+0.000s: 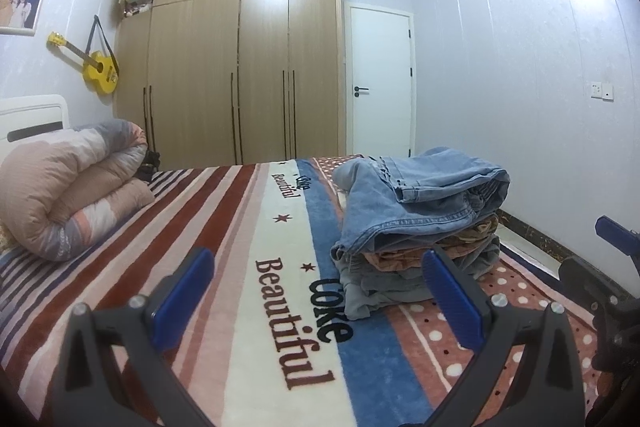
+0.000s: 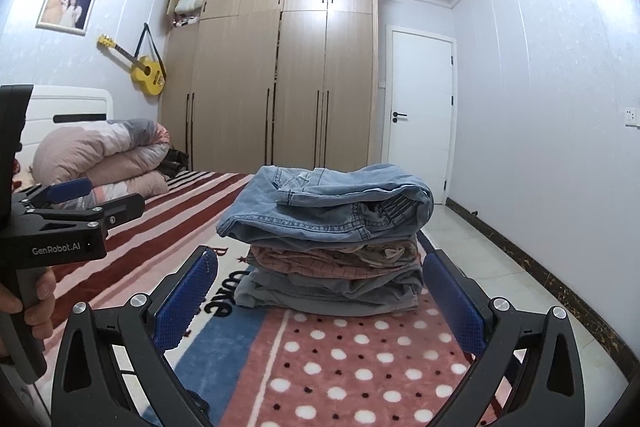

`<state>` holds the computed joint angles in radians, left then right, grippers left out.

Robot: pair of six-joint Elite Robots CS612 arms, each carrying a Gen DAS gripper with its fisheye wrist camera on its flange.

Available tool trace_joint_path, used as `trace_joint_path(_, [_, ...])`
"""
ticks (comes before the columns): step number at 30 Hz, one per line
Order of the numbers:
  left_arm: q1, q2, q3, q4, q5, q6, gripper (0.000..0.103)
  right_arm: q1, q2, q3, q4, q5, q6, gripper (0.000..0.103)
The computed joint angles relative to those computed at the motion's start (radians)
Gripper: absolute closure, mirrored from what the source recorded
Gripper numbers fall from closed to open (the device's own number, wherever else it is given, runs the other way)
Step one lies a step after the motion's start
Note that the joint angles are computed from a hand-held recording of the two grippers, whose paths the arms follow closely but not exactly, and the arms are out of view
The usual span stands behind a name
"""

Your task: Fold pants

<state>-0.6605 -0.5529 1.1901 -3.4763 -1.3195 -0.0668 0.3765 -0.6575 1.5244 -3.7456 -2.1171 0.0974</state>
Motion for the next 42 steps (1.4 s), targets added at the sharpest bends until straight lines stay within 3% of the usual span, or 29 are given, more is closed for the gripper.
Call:
trace_joint_path(13, [-0.001,0.007,-0.01,0.011,0.007,0.006,0.001,0.0,0.002,-0.003,0.001,-0.006,0.011,0.001])
trace_joint_path(33, [0.004,0.011,-0.018,0.007,-0.056,-0.022,0.001,0.004,-0.004,-0.019,0.017,-0.023,0.017,0.001])
trace_joint_path(42, [0.006,0.006,-0.009,-0.008,-0.039,-0.03,0.001,0.007,0.002,-0.034,0.025,-0.011,0.007,0.001])
